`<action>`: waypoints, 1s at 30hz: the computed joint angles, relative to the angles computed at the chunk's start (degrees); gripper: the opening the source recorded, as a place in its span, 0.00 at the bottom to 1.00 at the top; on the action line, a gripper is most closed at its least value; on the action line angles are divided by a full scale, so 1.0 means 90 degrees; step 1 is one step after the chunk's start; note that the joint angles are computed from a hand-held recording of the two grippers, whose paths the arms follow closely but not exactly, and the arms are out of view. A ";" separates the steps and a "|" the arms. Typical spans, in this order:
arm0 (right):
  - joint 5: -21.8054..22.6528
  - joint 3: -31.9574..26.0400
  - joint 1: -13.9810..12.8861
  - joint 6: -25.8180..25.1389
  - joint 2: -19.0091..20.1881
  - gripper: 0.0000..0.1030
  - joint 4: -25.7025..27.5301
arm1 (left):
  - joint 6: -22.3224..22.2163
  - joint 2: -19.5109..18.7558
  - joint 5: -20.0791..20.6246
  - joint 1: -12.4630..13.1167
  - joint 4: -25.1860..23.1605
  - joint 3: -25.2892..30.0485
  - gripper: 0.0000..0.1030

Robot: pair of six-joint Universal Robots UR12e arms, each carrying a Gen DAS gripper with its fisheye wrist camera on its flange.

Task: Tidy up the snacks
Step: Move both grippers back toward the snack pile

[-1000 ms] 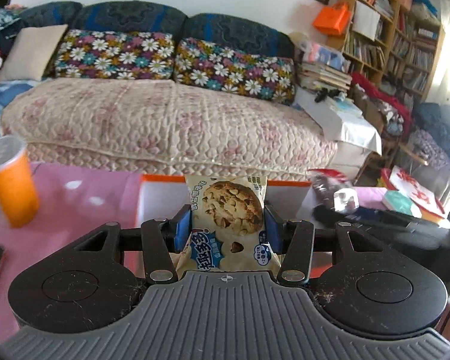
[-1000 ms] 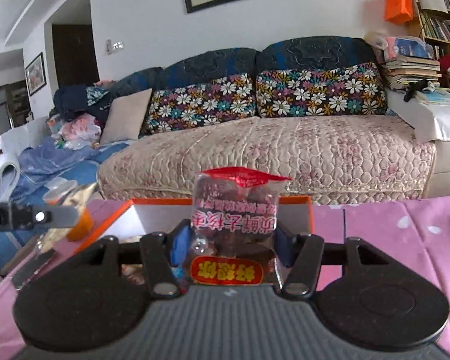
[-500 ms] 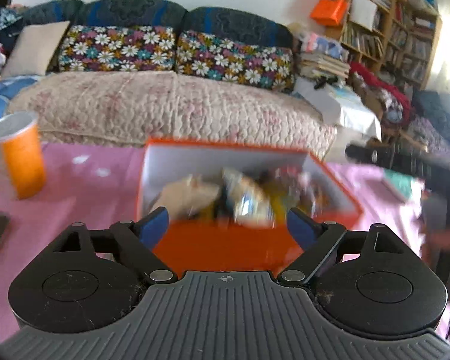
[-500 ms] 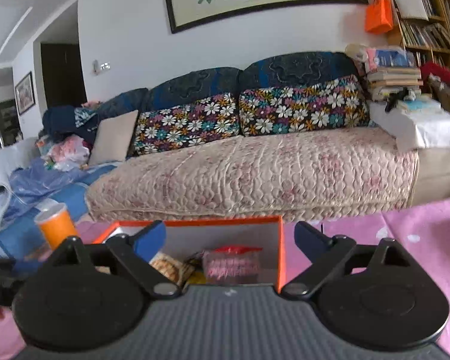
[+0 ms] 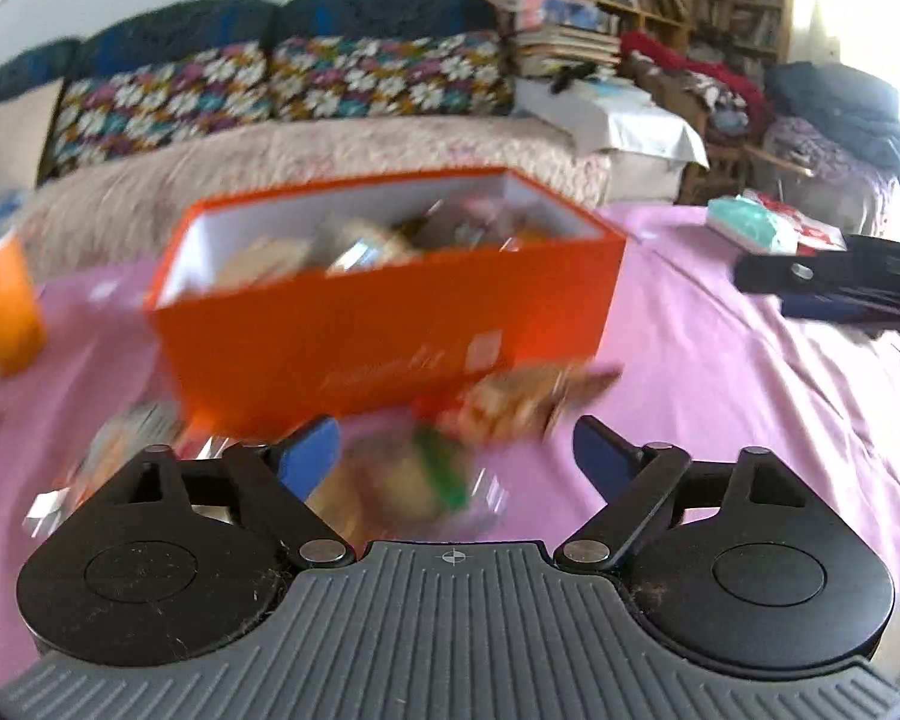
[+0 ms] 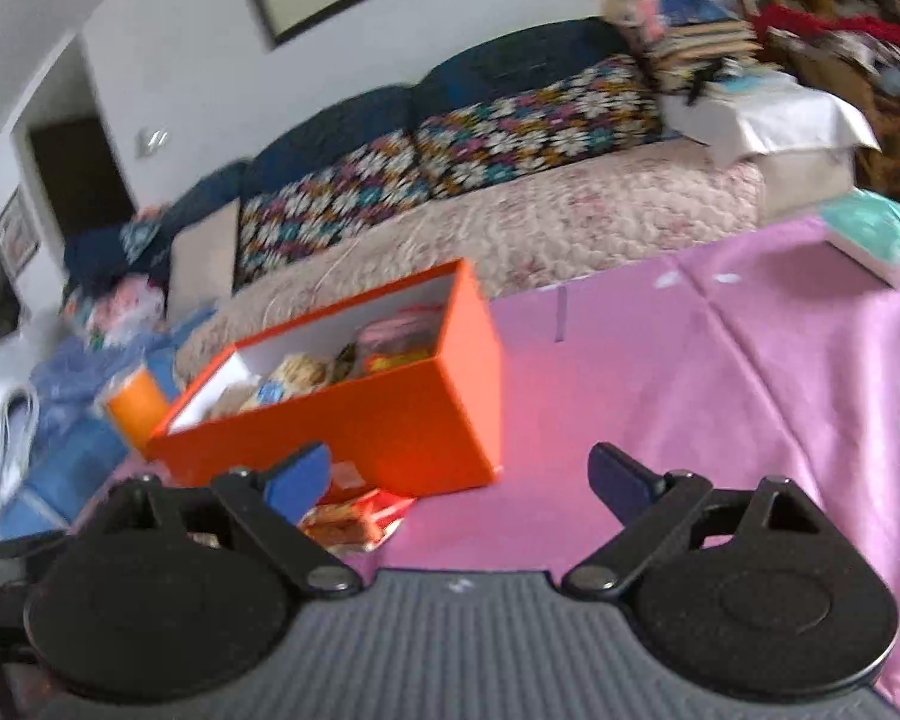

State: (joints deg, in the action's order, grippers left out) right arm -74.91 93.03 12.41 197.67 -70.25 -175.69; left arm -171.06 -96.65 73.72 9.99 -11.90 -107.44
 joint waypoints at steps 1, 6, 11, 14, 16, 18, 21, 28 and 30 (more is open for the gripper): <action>0.0013 0.0042 -0.0051 0.0193 -0.0017 0.91 -0.0050 | 0.0014 -0.0145 0.0060 -0.0088 0.0025 0.0149 0.39; 0.0105 0.0191 -0.0278 0.0935 -0.0086 0.91 -0.0152 | -0.0158 -0.0754 0.0490 -0.0414 -0.0641 0.0883 0.07; 0.0282 0.0215 -0.0344 0.1019 -0.0110 0.91 -0.0181 | -0.0324 -0.0661 -0.0025 -0.0359 -0.1021 0.0712 0.00; 0.0417 0.0197 -0.0356 0.1039 -0.0098 0.91 -0.0069 | -0.0286 -0.0486 -0.0465 -0.0346 -0.1264 0.0559 0.03; 0.0448 0.0172 -0.0337 0.0964 -0.0089 0.91 0.0051 | -0.0188 -0.0381 -0.0607 -0.0403 -0.1304 0.0433 0.08; 0.0421 0.0156 -0.0324 0.0837 -0.0098 0.91 0.0146 | -0.0015 -0.0273 -0.0586 -0.0500 -0.1284 0.0313 0.13; 0.0342 0.0194 -0.0323 0.0710 -0.0134 0.91 0.0217 | 0.0145 -0.0177 -0.0676 -0.0589 -0.1308 0.0211 0.16; 0.0272 0.0269 -0.0380 0.0868 -0.0179 0.91 0.0335 | 0.0020 -0.0100 -0.0827 -0.0585 -0.1488 0.0187 0.16; 0.0333 0.0244 -0.0376 0.0852 -0.0164 0.91 0.0316 | -0.0111 -0.0074 -0.0902 -0.0529 -0.1575 0.0195 0.15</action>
